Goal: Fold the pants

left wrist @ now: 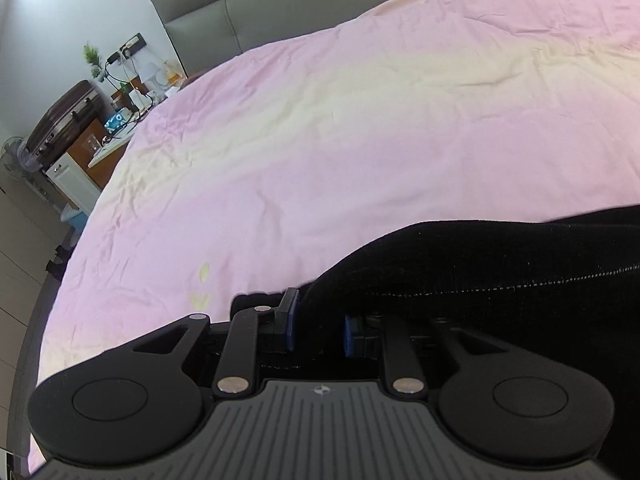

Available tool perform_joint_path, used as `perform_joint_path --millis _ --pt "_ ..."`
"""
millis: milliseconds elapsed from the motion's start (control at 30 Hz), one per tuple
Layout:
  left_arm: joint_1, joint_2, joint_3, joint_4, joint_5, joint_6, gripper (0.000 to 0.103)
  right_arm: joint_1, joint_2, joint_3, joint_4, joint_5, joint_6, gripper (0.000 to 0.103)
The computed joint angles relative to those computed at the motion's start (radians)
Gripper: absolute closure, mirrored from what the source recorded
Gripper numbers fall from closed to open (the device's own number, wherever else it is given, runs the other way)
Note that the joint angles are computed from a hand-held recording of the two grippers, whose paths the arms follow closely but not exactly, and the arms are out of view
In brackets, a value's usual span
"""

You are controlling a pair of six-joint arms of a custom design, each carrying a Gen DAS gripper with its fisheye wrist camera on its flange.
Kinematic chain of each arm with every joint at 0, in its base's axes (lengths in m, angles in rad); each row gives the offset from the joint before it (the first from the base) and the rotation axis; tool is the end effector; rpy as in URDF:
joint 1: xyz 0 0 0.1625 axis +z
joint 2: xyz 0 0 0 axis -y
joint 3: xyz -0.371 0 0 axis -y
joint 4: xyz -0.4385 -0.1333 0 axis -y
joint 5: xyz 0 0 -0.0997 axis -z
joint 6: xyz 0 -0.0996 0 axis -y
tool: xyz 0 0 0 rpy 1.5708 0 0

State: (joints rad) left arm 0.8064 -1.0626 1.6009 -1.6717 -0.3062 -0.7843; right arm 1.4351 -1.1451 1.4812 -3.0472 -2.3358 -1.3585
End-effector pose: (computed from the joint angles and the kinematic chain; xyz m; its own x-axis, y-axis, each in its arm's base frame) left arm -0.2745 -0.6160 0.1924 -0.3990 -0.1078 -0.9106 0.4876 0.8161 -0.3102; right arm -0.0275 -0.6766 0.4164 -0.1878 -0.2522 0.9493 -0.6036 0.7921 0.0910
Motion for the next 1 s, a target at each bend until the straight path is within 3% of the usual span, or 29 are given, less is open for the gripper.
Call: perform_joint_path --millis 133,233,367,467,567,633,700,767,833,900,1000 --pt "0.044 0.078 -0.096 0.016 -0.001 0.003 0.079 0.013 0.075 -0.091 0.021 -0.029 0.07 0.102" --pt "0.086 0.14 -0.163 0.059 -0.023 -0.005 0.078 0.011 0.155 -0.155 0.008 -0.08 0.048 0.102" --pt "0.097 0.18 -0.192 0.135 -0.001 0.003 0.072 0.003 0.203 -0.18 -0.011 -0.116 0.005 0.1" --pt "0.098 0.164 -0.193 0.101 -0.035 0.041 0.071 0.002 0.202 -0.185 0.01 -0.12 0.027 0.097" --pt "0.096 0.129 -0.196 0.039 -0.116 0.036 0.071 0.007 0.199 -0.192 0.002 -0.127 0.034 0.079" --pt "0.093 0.117 -0.223 0.055 -0.172 0.011 0.07 0.011 0.185 -0.187 0.012 -0.122 0.048 0.058" --pt "0.096 0.11 -0.26 0.082 -0.24 -0.022 0.07 0.016 0.174 -0.179 0.009 -0.122 0.048 0.047" --pt "0.114 0.123 -0.34 0.165 -0.349 -0.096 0.069 0.021 0.156 -0.167 0.02 -0.123 0.058 0.043" --pt "0.122 0.123 -0.376 0.196 -0.412 -0.171 0.068 0.027 0.14 -0.153 0.019 -0.128 0.069 0.038" --pt "0.11 0.137 -0.413 0.259 -0.429 -0.202 0.068 0.032 0.112 -0.125 0.033 -0.124 0.09 0.037" --pt "0.077 0.133 -0.41 0.286 -0.392 -0.191 0.067 0.039 0.063 -0.072 0.058 -0.121 0.11 0.033"
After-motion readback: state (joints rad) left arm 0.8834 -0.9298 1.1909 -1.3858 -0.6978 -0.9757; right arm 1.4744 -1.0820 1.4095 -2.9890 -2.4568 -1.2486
